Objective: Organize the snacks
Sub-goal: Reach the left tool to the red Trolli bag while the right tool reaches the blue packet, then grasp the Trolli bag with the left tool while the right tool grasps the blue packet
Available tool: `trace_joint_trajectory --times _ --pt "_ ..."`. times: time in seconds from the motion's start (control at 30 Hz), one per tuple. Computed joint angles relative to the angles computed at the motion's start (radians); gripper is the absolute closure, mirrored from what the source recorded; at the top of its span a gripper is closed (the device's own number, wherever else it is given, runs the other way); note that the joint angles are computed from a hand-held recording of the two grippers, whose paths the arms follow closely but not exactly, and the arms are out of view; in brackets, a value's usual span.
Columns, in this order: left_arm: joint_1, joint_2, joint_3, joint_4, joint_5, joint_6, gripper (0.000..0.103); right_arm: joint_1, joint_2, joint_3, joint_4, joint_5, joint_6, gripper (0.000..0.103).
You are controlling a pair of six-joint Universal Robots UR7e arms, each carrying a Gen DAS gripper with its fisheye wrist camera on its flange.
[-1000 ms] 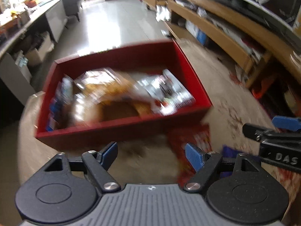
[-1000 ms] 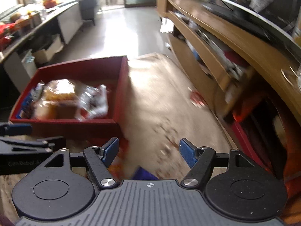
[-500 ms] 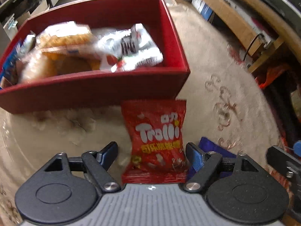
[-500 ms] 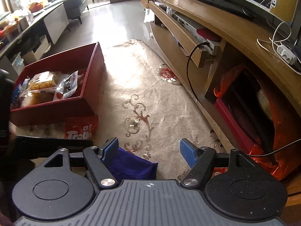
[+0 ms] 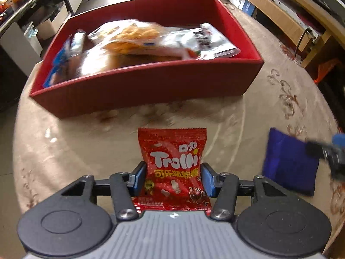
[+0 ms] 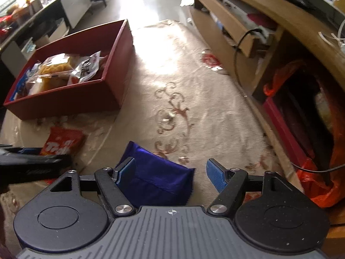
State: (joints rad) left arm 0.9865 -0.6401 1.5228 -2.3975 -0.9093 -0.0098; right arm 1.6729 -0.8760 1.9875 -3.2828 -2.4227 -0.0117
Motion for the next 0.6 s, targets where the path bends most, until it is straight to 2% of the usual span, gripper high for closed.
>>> trace_joint_trajectory --times 0.1,0.3,0.43,0.53,0.6 --pt "0.013 -0.030 0.009 0.040 -0.033 -0.017 0.052 -0.016 0.025 -0.026 -0.042 0.027 -0.065 0.024" --pt "0.027 -0.055 0.037 0.043 -0.057 -0.002 0.052 -0.052 0.017 -0.044 0.071 0.143 -0.011 0.024" --pt "0.027 -0.051 0.030 0.050 -0.072 -0.003 0.052 -0.036 -0.015 0.004 0.168 0.138 0.072 0.024" --pt "0.030 -0.058 0.028 0.059 -0.075 0.002 0.052 -0.022 -0.043 0.057 0.161 0.161 0.101 0.023" --pt "0.031 -0.055 0.020 0.065 -0.076 -0.002 0.052 -0.002 -0.041 0.071 0.146 0.135 0.098 0.019"
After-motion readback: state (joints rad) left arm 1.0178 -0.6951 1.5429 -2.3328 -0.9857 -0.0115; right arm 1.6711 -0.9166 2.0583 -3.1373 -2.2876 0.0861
